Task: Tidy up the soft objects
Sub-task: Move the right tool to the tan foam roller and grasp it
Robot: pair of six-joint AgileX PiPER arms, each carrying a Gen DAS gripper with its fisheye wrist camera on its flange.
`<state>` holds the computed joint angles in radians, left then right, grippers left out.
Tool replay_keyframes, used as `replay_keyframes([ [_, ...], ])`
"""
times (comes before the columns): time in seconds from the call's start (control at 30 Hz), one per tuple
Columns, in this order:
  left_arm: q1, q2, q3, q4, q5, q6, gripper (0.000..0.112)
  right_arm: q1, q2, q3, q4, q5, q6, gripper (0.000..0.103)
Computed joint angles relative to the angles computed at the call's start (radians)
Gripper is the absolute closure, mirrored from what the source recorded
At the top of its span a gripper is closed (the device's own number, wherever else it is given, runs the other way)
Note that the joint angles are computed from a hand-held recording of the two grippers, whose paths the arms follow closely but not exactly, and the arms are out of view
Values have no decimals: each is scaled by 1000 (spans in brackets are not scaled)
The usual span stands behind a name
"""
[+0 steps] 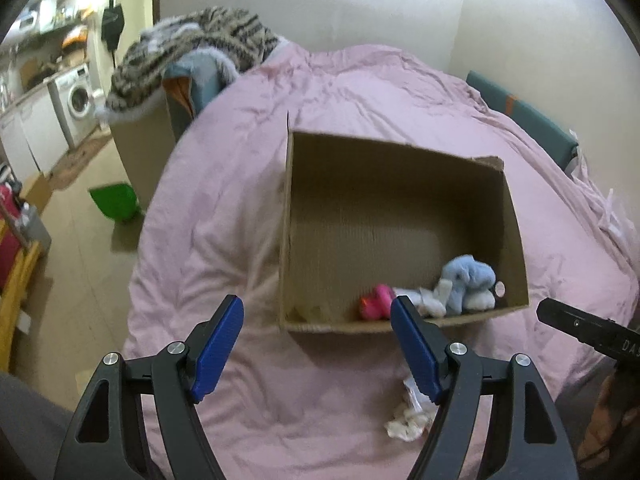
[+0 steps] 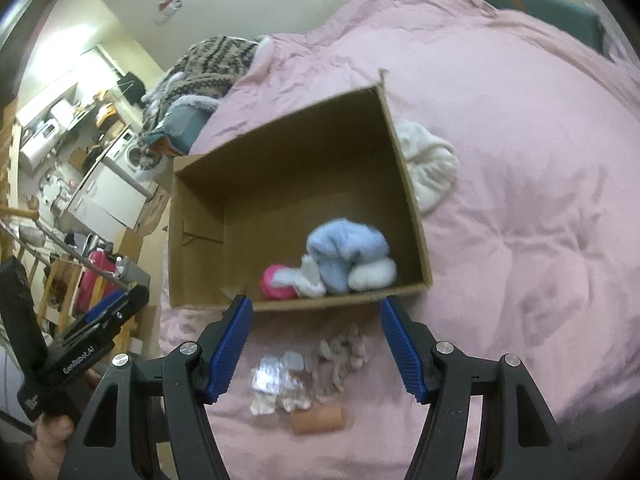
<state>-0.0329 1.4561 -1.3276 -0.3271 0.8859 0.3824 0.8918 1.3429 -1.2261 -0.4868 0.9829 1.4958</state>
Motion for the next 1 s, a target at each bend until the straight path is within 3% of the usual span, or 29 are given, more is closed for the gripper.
replay_keyframes([
  [0.2, 2, 24, 18, -23, 91, 5, 39, 18, -40, 60, 39, -10, 84, 33],
  [0.37, -34, 99, 25, -68, 227, 35, 39, 5, -34, 85, 73, -37, 103, 33],
  [0.53, -106, 132, 85, -76, 249, 68, 39, -20, -15, 89, 106, -50, 80, 33],
  [0.7, -157, 129, 128, -68, 211, 97, 41, -42, -2, 92, 135, -61, 52, 33],
  [0.77, -167, 145, 125, -63, 214, 105, 53, -46, -2, 96, 140, -69, 49, 33],
  [0.83, -170, 181, 104, -60, 253, 100, 85, -49, 0, 96, 146, -69, 43, 33],
  [1.0, -145, 193, 84, -59, 281, 87, 99, -59, 18, 91, 175, -76, 17, 33],
])
